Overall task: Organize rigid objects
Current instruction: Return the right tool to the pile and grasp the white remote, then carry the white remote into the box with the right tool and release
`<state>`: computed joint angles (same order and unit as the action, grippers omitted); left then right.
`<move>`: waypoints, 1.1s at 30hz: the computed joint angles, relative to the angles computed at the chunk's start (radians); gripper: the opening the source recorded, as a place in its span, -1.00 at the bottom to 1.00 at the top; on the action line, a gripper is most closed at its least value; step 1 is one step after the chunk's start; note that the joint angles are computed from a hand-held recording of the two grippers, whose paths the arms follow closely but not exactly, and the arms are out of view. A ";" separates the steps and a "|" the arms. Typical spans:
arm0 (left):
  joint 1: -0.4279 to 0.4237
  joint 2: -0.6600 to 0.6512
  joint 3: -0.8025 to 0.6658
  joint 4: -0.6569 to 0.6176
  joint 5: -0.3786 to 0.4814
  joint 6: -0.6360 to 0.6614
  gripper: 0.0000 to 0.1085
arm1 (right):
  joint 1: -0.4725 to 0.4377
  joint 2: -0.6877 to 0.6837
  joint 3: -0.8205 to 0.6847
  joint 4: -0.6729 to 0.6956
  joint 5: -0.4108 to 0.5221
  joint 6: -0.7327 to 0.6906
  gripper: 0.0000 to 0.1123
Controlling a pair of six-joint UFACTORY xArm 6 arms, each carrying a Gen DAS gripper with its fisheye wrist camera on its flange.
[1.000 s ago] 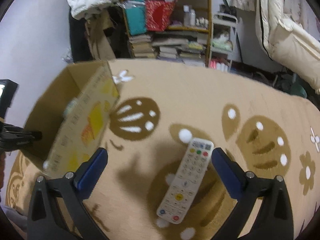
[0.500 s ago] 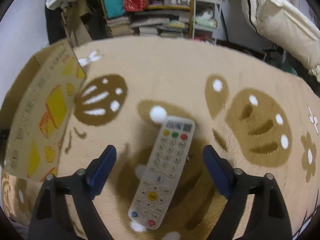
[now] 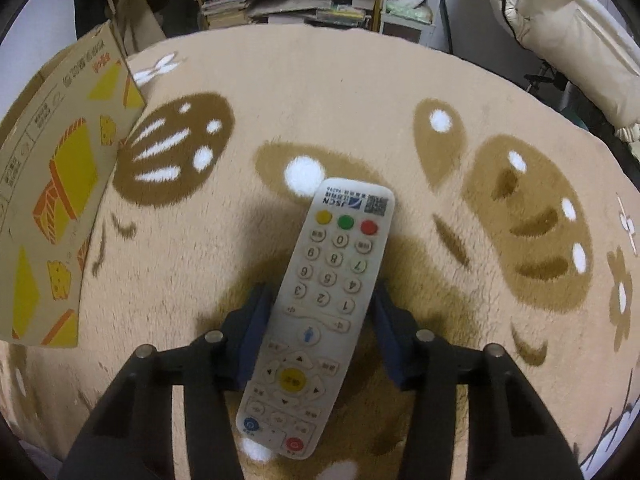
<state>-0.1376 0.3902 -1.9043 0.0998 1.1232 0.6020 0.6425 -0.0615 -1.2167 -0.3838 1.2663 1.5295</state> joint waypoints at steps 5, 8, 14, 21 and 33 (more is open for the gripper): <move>0.000 -0.006 0.010 0.002 -0.006 0.001 -0.60 | 0.005 0.010 -0.012 -0.007 0.011 0.010 -0.15; -0.002 -0.008 0.015 0.001 -0.007 -0.002 -0.60 | 0.009 0.002 -0.008 -0.012 0.017 0.017 -0.20; -0.002 -0.008 0.015 0.005 -0.008 -0.001 -0.60 | 0.023 0.005 -0.025 -0.034 0.048 0.032 -0.23; -0.002 -0.003 0.002 -0.003 0.006 -0.002 -0.60 | 0.029 -0.013 -0.026 -0.063 0.045 0.076 -0.23; 0.002 0.017 -0.034 -0.015 0.035 0.001 -0.60 | 0.089 0.043 -0.236 -0.272 0.077 0.019 -0.23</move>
<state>-0.1357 0.4070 -1.9382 0.0851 1.1579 0.6035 0.7314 -0.0181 -1.4532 -0.6555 1.3428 1.5483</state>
